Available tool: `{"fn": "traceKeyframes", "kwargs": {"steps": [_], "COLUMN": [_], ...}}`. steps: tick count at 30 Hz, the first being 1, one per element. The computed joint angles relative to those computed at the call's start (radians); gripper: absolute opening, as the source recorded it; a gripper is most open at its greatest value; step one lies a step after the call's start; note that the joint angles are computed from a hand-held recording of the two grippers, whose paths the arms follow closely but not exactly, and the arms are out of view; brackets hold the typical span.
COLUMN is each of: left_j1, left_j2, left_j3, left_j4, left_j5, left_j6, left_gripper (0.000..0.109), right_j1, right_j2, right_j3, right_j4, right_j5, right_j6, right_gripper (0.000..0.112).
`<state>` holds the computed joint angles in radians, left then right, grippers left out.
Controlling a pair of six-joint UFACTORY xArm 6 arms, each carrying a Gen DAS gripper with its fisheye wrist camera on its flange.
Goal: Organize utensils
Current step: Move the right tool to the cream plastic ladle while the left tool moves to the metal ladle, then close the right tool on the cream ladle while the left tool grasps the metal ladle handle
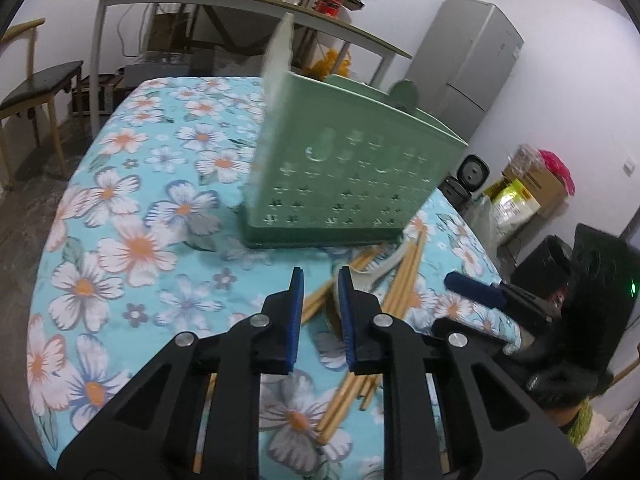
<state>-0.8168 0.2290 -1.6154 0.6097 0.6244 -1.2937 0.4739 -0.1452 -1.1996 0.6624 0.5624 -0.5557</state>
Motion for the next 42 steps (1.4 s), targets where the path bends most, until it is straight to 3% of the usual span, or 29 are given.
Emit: {"fn": "traceKeyframes", "kwargs": {"steps": [6, 11, 19, 22, 23, 24, 29, 32, 38, 42], "left_j1": [0.015, 0.027, 0.035, 0.036, 0.036, 0.036, 0.033, 0.03, 0.012, 0.004], "left_j2": [-0.037, -0.056, -0.065, -0.07, -0.071, -0.072, -0.075, -0.069, -0.025, 0.002], "left_j3": [0.064, 0.106, 0.127, 0.136, 0.138, 0.139, 0.144, 0.138, 0.097, 0.074], "left_j4": [0.019, 0.042, 0.065, 0.073, 0.075, 0.075, 0.066, 0.044, -0.09, -0.194], "left_j5": [-0.036, -0.078, -0.105, -0.114, -0.117, -0.119, -0.137, -0.155, -0.18, -0.168], "left_j6": [-0.036, -0.068, -0.104, -0.115, -0.117, -0.116, -0.093, -0.059, 0.098, 0.175], "left_gripper": [0.016, 0.016, 0.016, 0.016, 0.016, 0.016, 0.016, 0.017, 0.017, 0.017], "right_j1": [0.092, 0.125, 0.157, 0.172, 0.175, 0.177, 0.156, 0.11, 0.003, -0.039], "right_j2": [0.041, 0.06, 0.095, 0.106, 0.108, 0.112, 0.085, 0.057, 0.035, 0.022], "right_j3": [-0.002, 0.008, -0.019, -0.034, -0.037, -0.044, -0.054, -0.072, -0.127, -0.124], "right_j4": [-0.307, -0.6, -0.952, -1.037, -1.039, -1.035, -0.906, -0.702, -0.381, -0.295], "right_j5": [-0.08, -0.12, -0.107, -0.077, -0.068, -0.053, -0.05, -0.044, -0.004, 0.0], "right_j6": [0.182, 0.384, 0.622, 0.686, 0.691, 0.695, 0.636, 0.543, 0.413, 0.388], "right_gripper": [0.048, 0.042, 0.036, 0.022, 0.01, 0.006, 0.005, 0.005, 0.004, 0.004]}}
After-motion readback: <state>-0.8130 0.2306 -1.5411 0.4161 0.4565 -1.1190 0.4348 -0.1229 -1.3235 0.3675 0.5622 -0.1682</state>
